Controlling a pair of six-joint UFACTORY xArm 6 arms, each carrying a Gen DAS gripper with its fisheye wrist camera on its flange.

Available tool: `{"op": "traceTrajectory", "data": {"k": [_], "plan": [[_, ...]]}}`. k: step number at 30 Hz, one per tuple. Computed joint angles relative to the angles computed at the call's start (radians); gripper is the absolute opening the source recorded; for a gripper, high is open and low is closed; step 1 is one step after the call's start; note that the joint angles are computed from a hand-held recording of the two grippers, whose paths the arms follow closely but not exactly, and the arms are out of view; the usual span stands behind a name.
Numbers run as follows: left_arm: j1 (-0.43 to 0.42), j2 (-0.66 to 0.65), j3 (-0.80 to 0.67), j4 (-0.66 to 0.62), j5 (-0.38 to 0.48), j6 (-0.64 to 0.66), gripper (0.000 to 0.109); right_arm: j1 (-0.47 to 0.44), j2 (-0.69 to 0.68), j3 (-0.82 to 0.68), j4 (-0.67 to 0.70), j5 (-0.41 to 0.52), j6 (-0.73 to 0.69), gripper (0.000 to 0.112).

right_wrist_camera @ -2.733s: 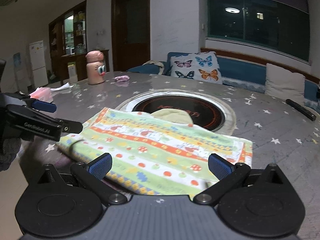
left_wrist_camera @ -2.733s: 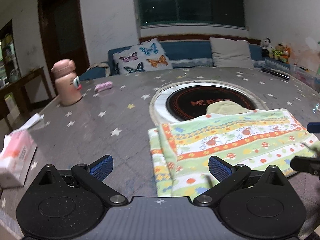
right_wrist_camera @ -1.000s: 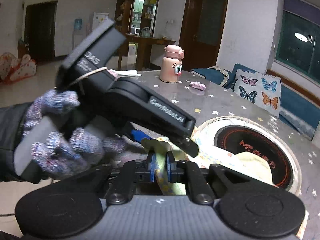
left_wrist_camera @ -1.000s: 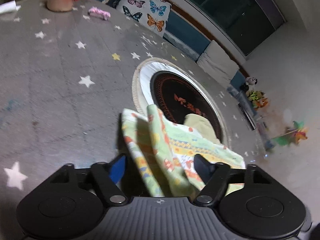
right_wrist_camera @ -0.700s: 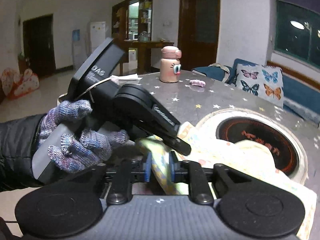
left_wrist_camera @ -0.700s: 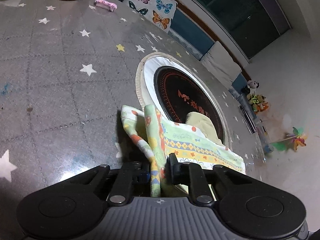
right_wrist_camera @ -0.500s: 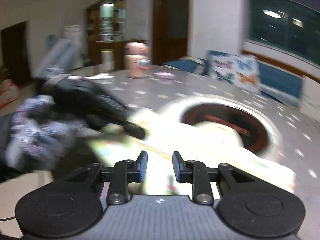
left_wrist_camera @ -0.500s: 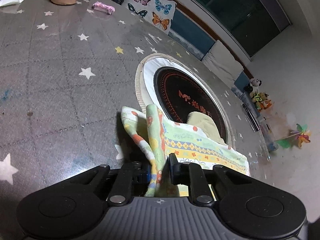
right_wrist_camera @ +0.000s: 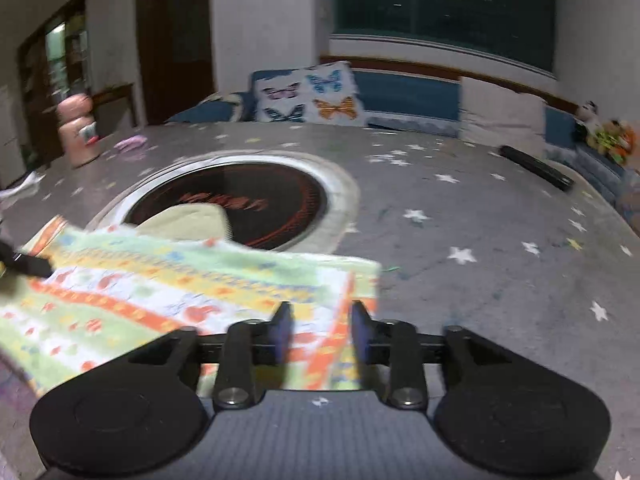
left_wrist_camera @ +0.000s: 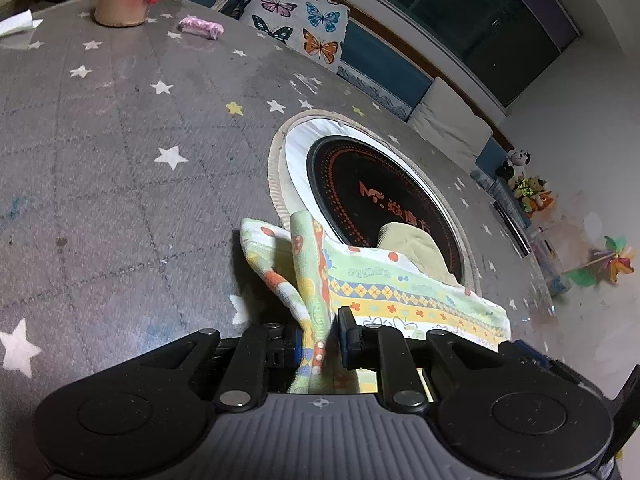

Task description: Fold clothes

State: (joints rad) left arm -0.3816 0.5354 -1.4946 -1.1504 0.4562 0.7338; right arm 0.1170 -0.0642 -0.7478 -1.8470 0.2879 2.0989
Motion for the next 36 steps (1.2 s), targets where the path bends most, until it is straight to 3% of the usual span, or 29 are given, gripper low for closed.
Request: {"op": "traceTrajectory", "data": {"k": [6, 8, 10, 12, 15, 18, 21, 26, 36], "plan": [[-0.013, 0.005, -0.007, 0.049, -0.028, -0.019, 0.018, -0.053, 0.041, -0.042, -0.146, -0.067, 0.242, 0.046], [-0.017, 0.009, -0.012, 0.071, -0.035, -0.033, 0.018, -0.047, 0.049, -0.052, -0.162, -0.069, 0.264, 0.04], [-0.022, 0.011, -0.017, 0.11, -0.042, -0.062, 0.018, -0.043, 0.057, -0.064, -0.192, -0.086, 0.303, 0.016], [-0.029, 0.013, -0.023, 0.158, -0.049, -0.095, 0.016, -0.037, 0.054, -0.064, -0.193, -0.085, 0.322, 0.009], [-0.041, 0.005, -0.036, 0.18, -0.053, -0.089, 0.012, -0.04, 0.015, -0.044, -0.272, -0.088, 0.445, 0.007], [-0.061, 0.007, -0.068, 0.177, -0.048, -0.066, 0.011, -0.035, -0.061, 0.009, -0.298, -0.072, 0.48, 0.007], [-0.093, 0.023, -0.123, 0.184, -0.037, -0.051, 0.01, -0.038, -0.146, 0.07, -0.259, -0.043, 0.428, 0.006], [-0.155, 0.091, -0.256, 0.246, -0.002, -0.088, 0.01, -0.088, -0.295, 0.169, -0.086, -0.001, 0.219, 0.006], [-0.259, 0.296, -0.614, 0.459, 0.102, -0.265, 0.01, -0.243, -0.513, 0.293, 0.123, 0.047, -0.067, 0.006]]}}
